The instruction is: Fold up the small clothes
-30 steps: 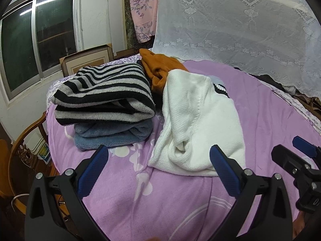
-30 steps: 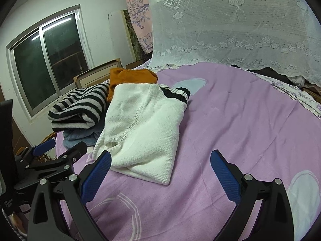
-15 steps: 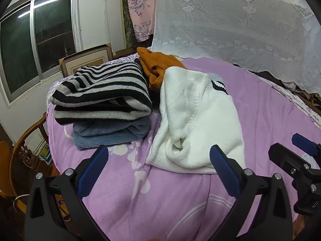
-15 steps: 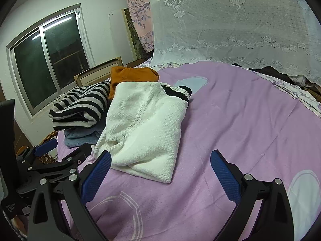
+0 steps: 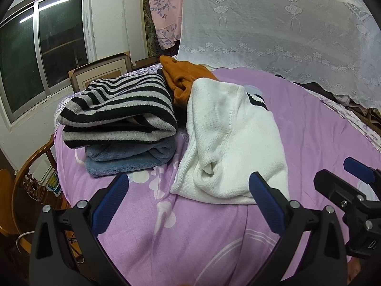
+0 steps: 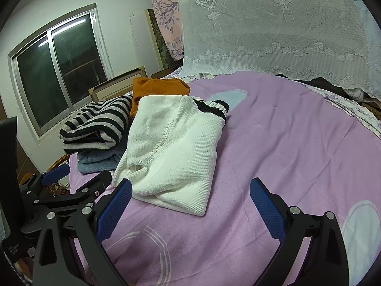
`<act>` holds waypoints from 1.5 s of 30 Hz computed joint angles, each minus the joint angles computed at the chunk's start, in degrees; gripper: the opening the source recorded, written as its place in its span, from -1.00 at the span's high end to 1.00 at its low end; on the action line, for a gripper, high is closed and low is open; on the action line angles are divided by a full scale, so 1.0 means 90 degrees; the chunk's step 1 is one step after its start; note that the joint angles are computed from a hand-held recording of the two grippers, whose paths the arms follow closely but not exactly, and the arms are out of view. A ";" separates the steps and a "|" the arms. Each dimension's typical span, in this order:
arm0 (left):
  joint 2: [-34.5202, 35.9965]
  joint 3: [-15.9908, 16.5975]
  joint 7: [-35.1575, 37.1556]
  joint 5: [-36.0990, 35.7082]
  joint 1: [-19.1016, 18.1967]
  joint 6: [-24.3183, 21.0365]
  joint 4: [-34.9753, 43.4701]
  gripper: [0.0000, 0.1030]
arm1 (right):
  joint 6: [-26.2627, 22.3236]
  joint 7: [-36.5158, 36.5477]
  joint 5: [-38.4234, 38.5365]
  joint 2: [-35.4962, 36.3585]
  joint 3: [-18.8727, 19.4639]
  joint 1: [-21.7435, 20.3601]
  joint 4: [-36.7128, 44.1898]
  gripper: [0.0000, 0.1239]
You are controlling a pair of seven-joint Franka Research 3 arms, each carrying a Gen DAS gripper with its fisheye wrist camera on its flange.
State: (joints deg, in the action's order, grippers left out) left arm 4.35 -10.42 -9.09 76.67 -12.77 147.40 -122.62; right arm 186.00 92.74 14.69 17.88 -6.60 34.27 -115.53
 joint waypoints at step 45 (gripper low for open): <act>0.0093 0.0034 0.0150 -0.0177 -0.0025 0.0098 0.0034 -0.91 | -0.0037 -0.0463 0.0256 -0.0140 0.1075 -0.0959 -0.0143 -0.61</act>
